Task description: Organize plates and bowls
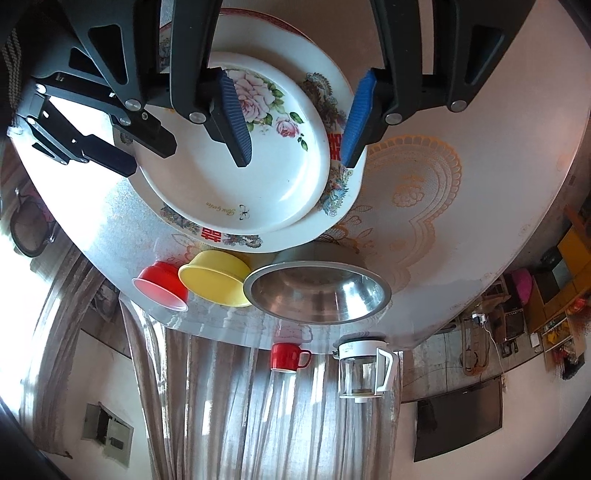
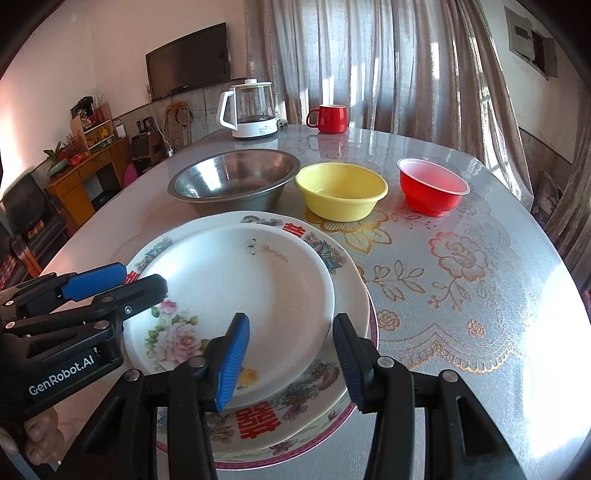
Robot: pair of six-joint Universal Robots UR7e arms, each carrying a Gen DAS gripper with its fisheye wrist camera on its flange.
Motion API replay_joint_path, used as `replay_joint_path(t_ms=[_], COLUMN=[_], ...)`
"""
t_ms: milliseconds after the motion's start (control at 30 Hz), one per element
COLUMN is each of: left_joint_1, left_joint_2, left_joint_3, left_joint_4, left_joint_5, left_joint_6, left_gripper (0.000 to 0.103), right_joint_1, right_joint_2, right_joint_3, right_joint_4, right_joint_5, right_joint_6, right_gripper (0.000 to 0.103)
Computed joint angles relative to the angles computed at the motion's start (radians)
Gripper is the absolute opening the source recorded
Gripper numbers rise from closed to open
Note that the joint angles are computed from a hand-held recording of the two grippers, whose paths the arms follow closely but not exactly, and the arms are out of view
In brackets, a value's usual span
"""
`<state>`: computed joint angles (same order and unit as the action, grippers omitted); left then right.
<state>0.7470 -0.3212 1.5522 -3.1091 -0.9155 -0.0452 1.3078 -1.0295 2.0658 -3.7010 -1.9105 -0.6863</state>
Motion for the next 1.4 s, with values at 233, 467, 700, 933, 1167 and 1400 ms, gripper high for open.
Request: replay_joint_path(t_ms=[233,467,700,933,1167,1400], left_joint_1=[-0.012,-0.039,-0.055,-0.067,-0.079,-0.08], left_joint_2=[-0.017,-0.034,-0.056,-0.071,-0.072,-0.076], left_joint_3=[0.03,0.078,0.124,0.165,0.188,0.206], left_joint_4=[-0.006,-0.077,-0.124,-0.162,-0.182,-0.197], left_joint_5=[0.045,0.137,0.161,0.172,0.225,0.254], left_joint_6=[-0.025,-0.019,-0.006,-0.017,-0.014,-0.035], left_gripper=[0.062,0.077,0.093,0.102,0.103,0.103], right_joint_1=[0.0,-0.007,-0.021,-0.031,-0.033,-0.035], right_joint_2=[0.003,-0.003,-0.035,-0.074,-0.089,-0.098], right_joint_3=[0.011,0.031,0.075,0.108,0.127,0.136], right_joint_4=[-0.025,-0.066,-0.11,-0.061,-0.056,-0.05], right_joint_5=[-0.004,0.009,0.073,0.131,0.152,0.166], right_joint_6=[-0.007,0.007,0.036,0.064,0.073,0.077], right_gripper=[0.047,0.052,0.053,0.053,0.063,0.065])
